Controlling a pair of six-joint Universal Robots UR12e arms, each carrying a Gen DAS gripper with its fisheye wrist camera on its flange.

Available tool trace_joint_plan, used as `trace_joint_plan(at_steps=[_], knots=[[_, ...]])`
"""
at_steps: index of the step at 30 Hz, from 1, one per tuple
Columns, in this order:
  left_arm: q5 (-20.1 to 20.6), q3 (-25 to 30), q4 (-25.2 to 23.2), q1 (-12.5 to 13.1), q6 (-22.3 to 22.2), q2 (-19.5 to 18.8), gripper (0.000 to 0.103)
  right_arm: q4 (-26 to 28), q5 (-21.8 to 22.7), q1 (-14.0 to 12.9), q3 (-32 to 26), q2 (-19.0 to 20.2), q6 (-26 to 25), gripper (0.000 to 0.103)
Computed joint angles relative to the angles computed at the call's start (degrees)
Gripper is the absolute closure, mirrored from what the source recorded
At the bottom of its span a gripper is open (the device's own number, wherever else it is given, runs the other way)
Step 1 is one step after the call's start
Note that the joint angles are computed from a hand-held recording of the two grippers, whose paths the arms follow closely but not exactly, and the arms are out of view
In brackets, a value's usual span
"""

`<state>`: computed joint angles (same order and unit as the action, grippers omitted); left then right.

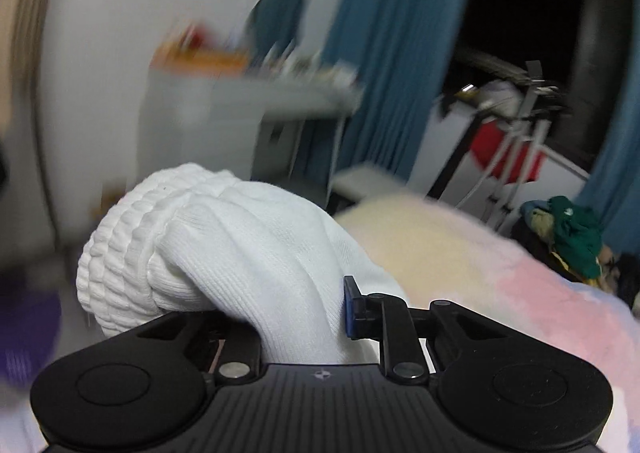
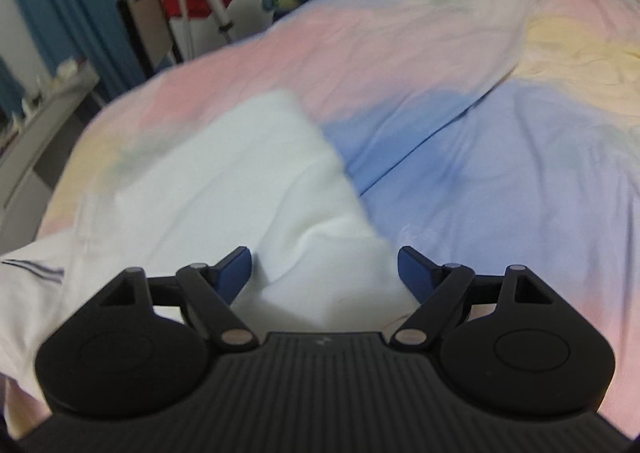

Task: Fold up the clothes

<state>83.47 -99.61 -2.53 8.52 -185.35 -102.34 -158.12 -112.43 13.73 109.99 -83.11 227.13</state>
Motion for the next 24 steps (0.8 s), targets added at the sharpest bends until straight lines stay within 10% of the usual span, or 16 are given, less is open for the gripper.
trace_joint_plan(at_steps=[10,19,24], knots=[[3.7,-4.1,25.4,-14.2,14.4,-1.6,0.083,-6.0,-5.6,-1.3,3.7,-3.4,4.4,0.021],[3.3,-11.9,32.2,-22.8,35.7,-6.1,0.081,-13.8,-3.8,-5.5,9.6,-6.5,16.8,0.020],[1.5,-13.2,33.0,-23.3,42.2,-7.1,0.073,-29.5,10.3,-9.3,12.8,-4.9,18.9,0.019]])
